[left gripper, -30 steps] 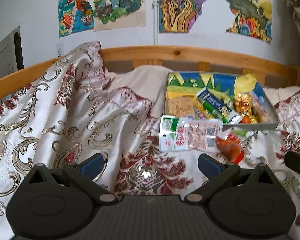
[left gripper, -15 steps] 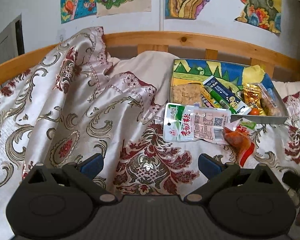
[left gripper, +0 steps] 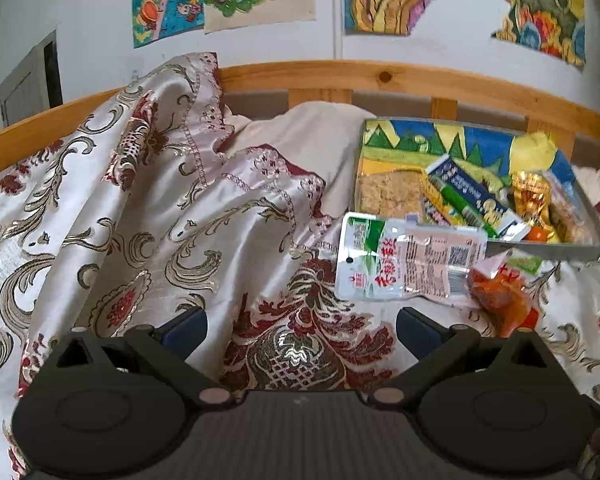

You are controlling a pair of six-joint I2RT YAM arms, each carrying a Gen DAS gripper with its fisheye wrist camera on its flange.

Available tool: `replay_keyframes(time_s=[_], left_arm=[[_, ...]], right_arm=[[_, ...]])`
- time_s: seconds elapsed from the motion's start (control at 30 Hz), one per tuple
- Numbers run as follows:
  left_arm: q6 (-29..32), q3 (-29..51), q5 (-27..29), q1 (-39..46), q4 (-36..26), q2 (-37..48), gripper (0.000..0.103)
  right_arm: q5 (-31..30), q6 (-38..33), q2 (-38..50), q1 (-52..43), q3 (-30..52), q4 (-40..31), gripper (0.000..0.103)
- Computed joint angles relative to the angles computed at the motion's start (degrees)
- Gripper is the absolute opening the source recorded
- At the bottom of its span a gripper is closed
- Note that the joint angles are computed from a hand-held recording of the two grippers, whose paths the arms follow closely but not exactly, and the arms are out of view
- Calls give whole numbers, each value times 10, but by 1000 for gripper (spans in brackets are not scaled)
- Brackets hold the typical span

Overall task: Organize snacks
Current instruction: 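Grasp the white-green pickled vegetable packet with the left tool while the right grasps the orange sausage packet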

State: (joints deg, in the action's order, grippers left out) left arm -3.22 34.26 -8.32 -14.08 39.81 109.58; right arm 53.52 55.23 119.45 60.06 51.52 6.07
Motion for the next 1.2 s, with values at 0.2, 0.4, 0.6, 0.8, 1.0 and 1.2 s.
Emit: replay_keyframes(time_s=[0.2,0.4,0.6,0.8,1.0,1.2], left_arm=[[-5,11,4,3,10,16,102],[-13,29,18,12,16,30,103],[-23,90,65,40,-26,45,102],[-26,98,81,52,-27,57,103],[-16,129,114,61,-23,87,102],[-16,181,186,80,-33,128,102]], right_arm=[[4,16,19,-4,10,-13,102],[11,18,24,-12,15,-22,102],[9,-51,32,-38,40,7,102],[-14,-86,64,-48,75,19,102],[-32,-165,139,-93,201,-45,102],[-68,-214,182,-136,254,-20,92]])
